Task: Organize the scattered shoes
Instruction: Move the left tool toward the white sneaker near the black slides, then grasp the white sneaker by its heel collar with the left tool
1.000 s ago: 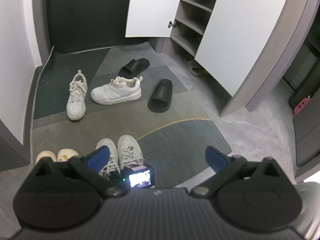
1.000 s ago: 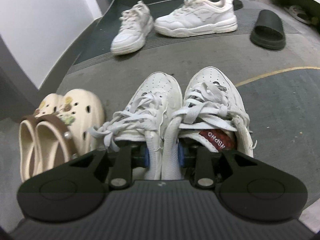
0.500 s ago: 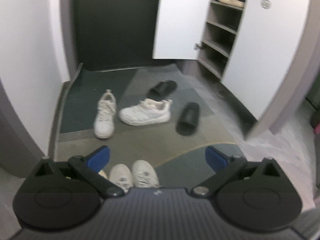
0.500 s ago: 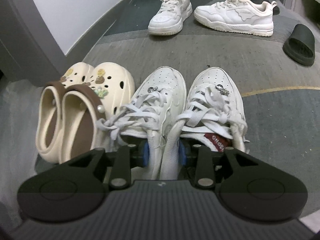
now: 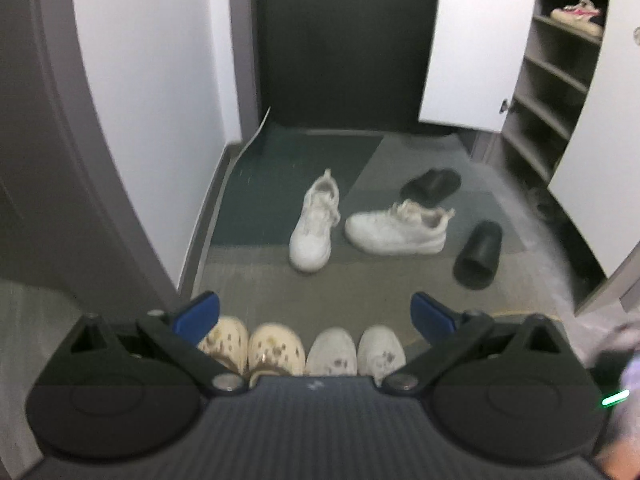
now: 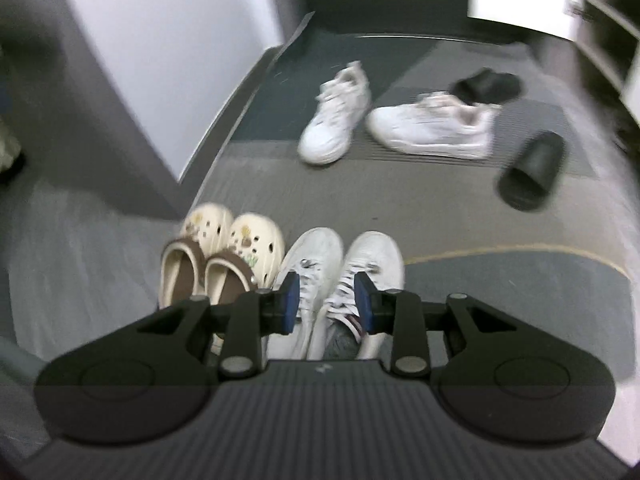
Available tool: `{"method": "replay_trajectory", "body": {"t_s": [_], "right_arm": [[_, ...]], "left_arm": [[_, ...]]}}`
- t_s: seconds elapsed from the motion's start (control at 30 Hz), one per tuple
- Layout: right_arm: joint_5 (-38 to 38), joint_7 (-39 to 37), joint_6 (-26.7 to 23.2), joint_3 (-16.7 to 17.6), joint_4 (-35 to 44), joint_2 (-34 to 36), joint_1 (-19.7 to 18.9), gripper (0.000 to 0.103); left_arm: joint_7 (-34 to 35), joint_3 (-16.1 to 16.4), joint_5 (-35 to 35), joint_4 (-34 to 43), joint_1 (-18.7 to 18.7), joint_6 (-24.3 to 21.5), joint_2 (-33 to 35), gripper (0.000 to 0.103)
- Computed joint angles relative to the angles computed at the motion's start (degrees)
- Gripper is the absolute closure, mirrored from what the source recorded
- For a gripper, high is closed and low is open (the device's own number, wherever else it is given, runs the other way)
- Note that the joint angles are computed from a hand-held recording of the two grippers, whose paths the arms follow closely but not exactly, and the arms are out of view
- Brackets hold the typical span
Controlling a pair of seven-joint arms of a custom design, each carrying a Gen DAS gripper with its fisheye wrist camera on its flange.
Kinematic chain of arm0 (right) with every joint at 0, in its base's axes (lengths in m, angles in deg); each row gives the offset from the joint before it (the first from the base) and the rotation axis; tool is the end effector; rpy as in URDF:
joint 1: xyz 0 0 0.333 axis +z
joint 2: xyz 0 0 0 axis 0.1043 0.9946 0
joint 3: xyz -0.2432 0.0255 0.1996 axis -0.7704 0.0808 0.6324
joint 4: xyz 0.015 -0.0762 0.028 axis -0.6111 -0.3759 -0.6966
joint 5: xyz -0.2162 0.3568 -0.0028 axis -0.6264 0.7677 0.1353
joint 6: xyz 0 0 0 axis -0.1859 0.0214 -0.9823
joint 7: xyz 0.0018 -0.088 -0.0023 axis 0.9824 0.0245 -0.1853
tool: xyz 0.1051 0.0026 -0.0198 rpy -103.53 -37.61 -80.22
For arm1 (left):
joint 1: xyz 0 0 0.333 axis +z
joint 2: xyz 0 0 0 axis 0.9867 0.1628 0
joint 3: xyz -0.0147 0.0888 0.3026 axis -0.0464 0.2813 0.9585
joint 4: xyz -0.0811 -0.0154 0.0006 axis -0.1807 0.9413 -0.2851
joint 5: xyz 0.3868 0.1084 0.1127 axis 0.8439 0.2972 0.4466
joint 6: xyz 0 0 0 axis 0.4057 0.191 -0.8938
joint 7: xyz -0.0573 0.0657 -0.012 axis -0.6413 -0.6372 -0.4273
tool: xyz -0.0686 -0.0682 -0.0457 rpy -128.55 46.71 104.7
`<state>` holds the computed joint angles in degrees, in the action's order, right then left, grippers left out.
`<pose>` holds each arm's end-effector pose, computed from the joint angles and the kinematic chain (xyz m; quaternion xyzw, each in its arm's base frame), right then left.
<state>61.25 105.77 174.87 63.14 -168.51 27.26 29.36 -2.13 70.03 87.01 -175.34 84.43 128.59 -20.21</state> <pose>0.4498 0.2021 0.6618 -0.8556 0.4108 -0.0408 0.3122 0.3766 -0.1314 0.7492 -0.8243 0.4519 -0.1566 0.3031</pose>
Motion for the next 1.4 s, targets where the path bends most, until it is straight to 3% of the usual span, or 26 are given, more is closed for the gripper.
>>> {"method": "replay_trajectory", "body": {"t_s": [0.1, 0.23, 0.4, 0.47, 0.6, 0.8, 0.9, 1.0, 1.03, 1.1, 1.13, 1.2, 1.3, 1.4], "right_arm": [[-0.5, 0.8, 0.1, -0.9, 0.8, -2.7, -1.0, 0.065], [4.9, 2.9, -1.2, -3.7, 3.4, -3.1, -0.7, 0.064], [10.4, 2.5, 1.4, -5.0, 5.9, -1.5, -0.8, 0.064], [11.8, 2.8, 2.1, -5.3, 7.1, -0.5, -1.2, 0.064], [16.9, 3.5, 2.1, -6.3, 8.8, 1.2, -1.9, 0.064], [18.9, 2.4, 2.9, -6.4, 9.9, 3.6, -3.7, 0.064], [21.3, 6.3, 0.0, -6.5, 13.0, 7.4, -5.0, 0.064], [25.0, 7.9, -1.0, -5.7, 15.8, 10.5, -6.4, 0.062], [24.2, 7.4, 0.0, -4.7, 16.5, 11.6, -6.8, 0.056], [21.3, 7.2, 2.1, -2.8, 17.8, 13.8, -7.7, 0.017], [19.3, 7.6, 3.1, -2.0, 18.4, 14.9, -8.0, 0.012], [17.0, 9.5, 3.3, -1.0, 19.9, 17.0, -8.8, 0.014], [16.9, 14.7, 0.2, -0.1, 23.4, 21.6, -10.2, 0.014], [17.2, 19.1, -3.7, 1.2, 27.2, 26.0, -11.6, 0.014]], "left_arm": [[0.6, -0.6, 0.1, -0.7, -0.6, -0.1, 0.7, 0.0], [2.6, -1.9, 3.1, -1.0, -0.8, -0.2, 1.8, 0.0], [5.5, -2.9, 7.6, 2.0, -1.0, -1.9, 5.6, 0.0], [6.1, -2.0, 7.7, 4.2, -1.2, -2.3, 8.3, 0.0], [7.4, 1.1, 9.1, 7.3, -1.1, 1.6, 15.4, 0.0], [8.1, 7.7, 9.1, 15.7, -2.0, 4.6, 31.3, 0.0], [6.1, 12.0, 1.7, 17.6, -0.3, 12.9, 37.9, 0.0], [4.3, 15.3, 2.3, 20.8, 0.5, 18.8, 46.0, 0.0], [3.9, 16.3, 2.9, 22.2, 0.6, 20.1, 48.6, 0.0], [2.9, 18.7, 4.8, 25.5, 0.8, 21.7, 54.4, 0.0], [2.2, 20.1, 5.8, 27.4, 0.9, 23.5, 57.8, 0.0], [2.0, 21.4, 5.1, 28.8, 1.1, 24.6, 60.4, 0.0], [5.0, 21.9, 0.4, 29.3, 3.8, 32.7, 65.4, 0.0], [8.3, 22.9, -1.6, 29.8, 4.2, 38.9, 68.2, 0.0]]}}
